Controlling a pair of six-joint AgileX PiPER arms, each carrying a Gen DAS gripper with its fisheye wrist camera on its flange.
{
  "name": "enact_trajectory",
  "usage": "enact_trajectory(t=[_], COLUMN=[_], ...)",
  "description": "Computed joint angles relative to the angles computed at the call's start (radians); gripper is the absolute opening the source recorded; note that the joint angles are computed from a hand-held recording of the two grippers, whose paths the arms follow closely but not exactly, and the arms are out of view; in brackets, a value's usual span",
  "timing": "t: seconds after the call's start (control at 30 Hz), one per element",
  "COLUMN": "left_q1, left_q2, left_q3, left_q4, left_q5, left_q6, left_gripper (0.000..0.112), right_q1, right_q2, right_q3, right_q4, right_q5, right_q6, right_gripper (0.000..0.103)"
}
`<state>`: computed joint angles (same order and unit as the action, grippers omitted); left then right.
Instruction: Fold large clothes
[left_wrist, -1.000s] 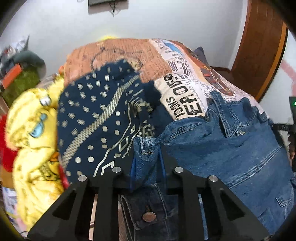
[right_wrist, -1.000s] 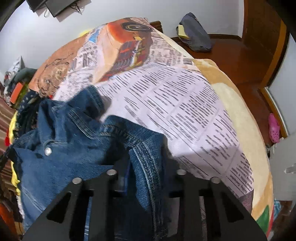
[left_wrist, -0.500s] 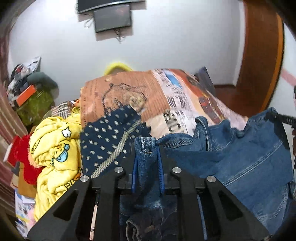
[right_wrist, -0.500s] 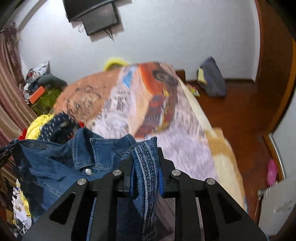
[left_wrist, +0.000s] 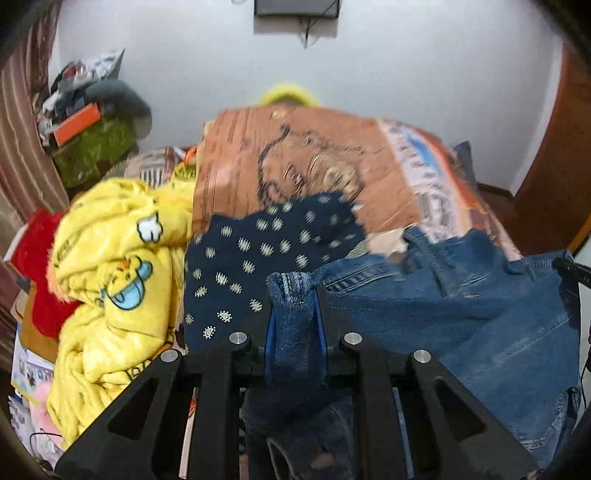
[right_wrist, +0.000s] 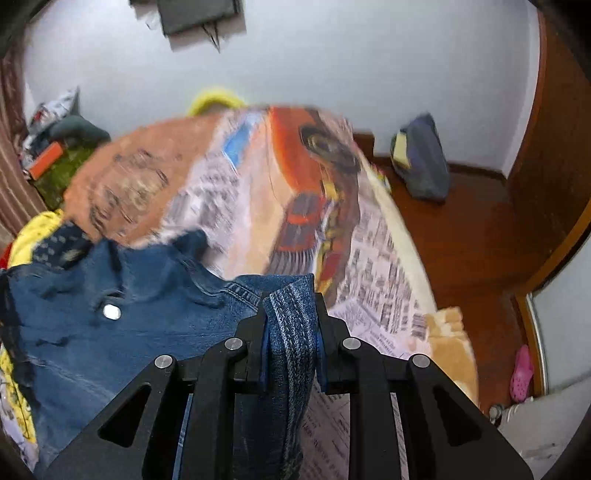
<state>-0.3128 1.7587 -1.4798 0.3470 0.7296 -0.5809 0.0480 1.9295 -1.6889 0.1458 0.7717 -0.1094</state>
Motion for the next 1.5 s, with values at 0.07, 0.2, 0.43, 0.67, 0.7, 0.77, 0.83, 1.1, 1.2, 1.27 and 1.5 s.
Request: enact_trajectory(t=[0.07, 0.2, 0.43, 0.67, 0.7, 0.77, 0.83, 1.1, 1.2, 1.27, 1.5], left_q1=[0.001, -0.022, -0.020, -0.051, -0.063, -0.089, -0.118, -0.255, -0.317, -0.355, -0.458], left_q2=[0.038, 0.131, 0.130, -0.014, -0.048, -0.099, -0.153, -0.342, -0.414, -0.459, -0.587], left_q3=[-0.008, -0.054, -0.024, 0.047, 0.063, 0.087, 0.110, 0.189, 0.245, 0.287, 0.453], left_q4=[0.026, 0.112, 0.060, 0.010, 0.010, 0.026, 0.043, 0.119, 0.160, 0.170, 0.188], left_q5=[0.000, 0.052, 0.051, 0.091, 0.097, 0.109, 0.125, 0.195, 0.206, 0.215, 0.247], left_q6=[-0.008, -0.046, -0.025, 0.023, 0.023, 0.014, 0.003, -0.044, -0.094, -0.119, -0.235], left_gripper=[0.019, 0.019, 0.038, 0.053, 0.053, 0.055, 0.058, 0.061, 0.067, 0.070, 0.075], right_q1=[-0.005, -0.016, 0.011, -0.003, -0.009, -0.017, -0.010, 0.017, 0.018, 0.028, 0.100], right_q2=[0.035, 0.074, 0.023, -0.161, -0.204, -0.271, -0.341, -0.613, -0.691, -0.742, -0.900], right_q3=[-0.002, 0.031, 0.092, 0.191, 0.212, 0.244, 0.277, 0.345, 0.380, 0.419, 0.608], right_q4=[-0.004, 0.000, -0.106, -0.036, -0.012, 0.029, 0.029, 0.016, 0.030, 0.017, -0.085], right_q5=[0.005, -0.001, 0.036, 0.101, 0.114, 0.125, 0.128, 0.161, 0.183, 0.184, 0.193], right_q6=[0.001, -0.007, 0.023, -0.047, -0.062, -0.090, -0.090, -0.077, -0.079, -0.076, -0.020], right_gripper=[0.017, 0.019, 0.031, 0.033, 0.033, 0.034, 0.036, 0.051, 0.057, 0.060, 0.062])
